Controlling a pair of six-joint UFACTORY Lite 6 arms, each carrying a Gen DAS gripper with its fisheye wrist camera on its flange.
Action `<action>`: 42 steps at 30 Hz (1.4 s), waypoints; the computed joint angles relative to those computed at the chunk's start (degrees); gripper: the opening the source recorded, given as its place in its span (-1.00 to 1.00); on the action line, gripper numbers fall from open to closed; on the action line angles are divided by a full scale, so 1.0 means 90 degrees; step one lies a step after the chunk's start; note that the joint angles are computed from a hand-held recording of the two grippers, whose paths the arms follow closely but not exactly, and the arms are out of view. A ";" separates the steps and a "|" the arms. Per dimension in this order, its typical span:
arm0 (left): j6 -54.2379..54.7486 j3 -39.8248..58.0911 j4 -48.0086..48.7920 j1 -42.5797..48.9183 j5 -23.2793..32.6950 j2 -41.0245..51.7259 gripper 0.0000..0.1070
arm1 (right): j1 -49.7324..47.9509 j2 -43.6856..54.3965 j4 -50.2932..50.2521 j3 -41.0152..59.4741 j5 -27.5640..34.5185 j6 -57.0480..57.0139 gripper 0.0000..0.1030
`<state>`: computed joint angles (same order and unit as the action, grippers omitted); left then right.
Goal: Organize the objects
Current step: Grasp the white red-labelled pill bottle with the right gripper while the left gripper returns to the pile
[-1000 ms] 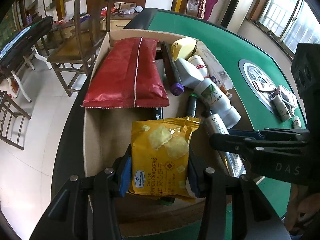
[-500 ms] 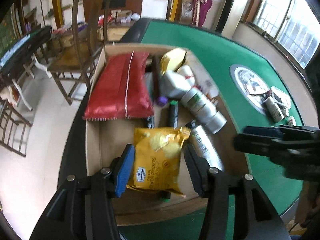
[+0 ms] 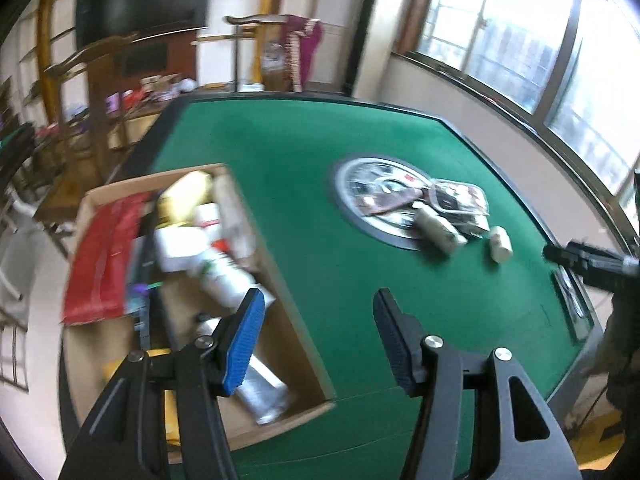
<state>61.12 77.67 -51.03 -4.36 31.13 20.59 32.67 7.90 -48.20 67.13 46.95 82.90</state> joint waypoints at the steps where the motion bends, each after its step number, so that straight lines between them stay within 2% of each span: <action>1: 0.0027 -0.0078 -0.0030 -0.0134 -0.0047 -0.0051 0.05 | 0.0158 -0.0103 -0.0321 -0.0008 0.0558 0.0010 0.82; 3: 0.0009 -0.0090 -0.0064 -0.0425 -0.0124 -0.0094 0.05 | 0.0719 -0.0663 -0.1216 -0.0191 0.1686 -0.0042 0.78; 4: -0.0034 -0.0083 -0.0040 -0.0538 -0.0170 -0.0112 0.05 | 0.1004 -0.0887 -0.1677 -0.0252 0.2108 0.0160 0.83; 5: -0.0089 -0.0057 -0.0016 -0.0684 -0.0242 -0.0117 0.05 | 0.1347 -0.1283 -0.2172 -0.0464 0.2399 0.0521 1.00; 7: -0.0232 0.0026 0.0011 -0.0879 -0.0315 -0.0084 0.04 | 0.1775 -0.2213 -0.3027 -0.1202 0.2342 0.1235 1.00; 9: -0.0360 0.0106 0.0047 -0.1027 -0.0331 -0.0052 0.04 | 0.1556 -0.2574 -0.3014 -0.1560 0.1966 0.1435 1.00; 12: -0.0481 0.0207 0.0063 -0.1258 -0.0431 0.0011 0.05 | 0.0269 -0.2559 -0.1380 -0.1596 0.0235 0.0248 0.93; 13: -0.0553 0.0236 0.0115 -0.1321 -0.0464 0.0044 0.05 | -0.0061 -0.2491 -0.1083 -0.1620 -0.0037 -0.0059 0.76; 14: -0.0615 0.0248 0.0153 -0.1366 -0.0495 0.0053 0.04 | -0.0306 -0.2318 -0.0917 -0.1585 -0.0044 -0.0135 0.66; 15: -0.0695 0.0277 0.0185 -0.1427 -0.0538 0.0091 0.05 | -0.0624 -0.2195 -0.0524 -0.1490 -0.0318 -0.0474 0.63; 16: -0.0803 0.0325 0.0256 -0.1470 -0.0550 0.0136 0.05 | -0.1094 -0.2079 0.0090 -0.1407 -0.0750 -0.1030 0.51; 17: -0.0889 0.0358 0.0314 -0.1503 -0.0557 0.0175 0.05 | -0.1568 -0.1934 0.0756 -0.1320 -0.1123 -0.1570 0.28; 19: -0.1109 0.0438 0.0447 -0.1571 -0.0575 0.0274 0.05 | -0.2309 -0.1620 0.1813 -0.1201 -0.1760 -0.2471 0.24; 22: -0.1311 0.0459 0.0600 -0.1656 -0.0620 0.0331 0.06 | -0.3133 -0.1073 0.3811 -0.1001 -0.2258 -0.4011 0.28; 25: -0.1542 0.0463 0.0819 -0.1683 -0.0640 0.0357 0.06 | -0.3799 -0.0284 0.5762 -0.0699 -0.2435 -0.5458 0.28; 29: -0.1764 0.0384 0.1052 -0.1669 -0.0717 0.0291 0.06 | -0.4161 0.1017 0.6797 0.0311 -0.2099 -0.6151 0.29; 34: -0.2001 0.0289 0.1263 -0.1577 -0.0752 0.0267 0.06 | -0.3981 0.2216 0.6526 0.1470 -0.1659 -0.5881 0.24; 37: -0.2143 0.0306 0.1345 -0.1518 -0.0714 0.0331 0.06 | -0.3854 0.2773 0.6447 0.2026 -0.1425 -0.5805 -0.26; 39: -0.2352 0.0441 0.1489 -0.1521 -0.0619 0.0464 0.06 | -0.3754 0.3086 0.6283 0.2262 -0.1306 -0.5694 -0.28; 41: -0.2518 0.0697 0.1513 -0.1522 -0.0398 0.0667 0.06 | -0.3711 0.2995 0.6253 0.2022 -0.1585 -0.5734 -0.29; 42: -0.2668 0.1075 0.1503 -0.1519 -0.0058 0.0947 0.06 | -0.3701 0.2903 0.6234 0.1903 -0.1628 -0.5749 -0.29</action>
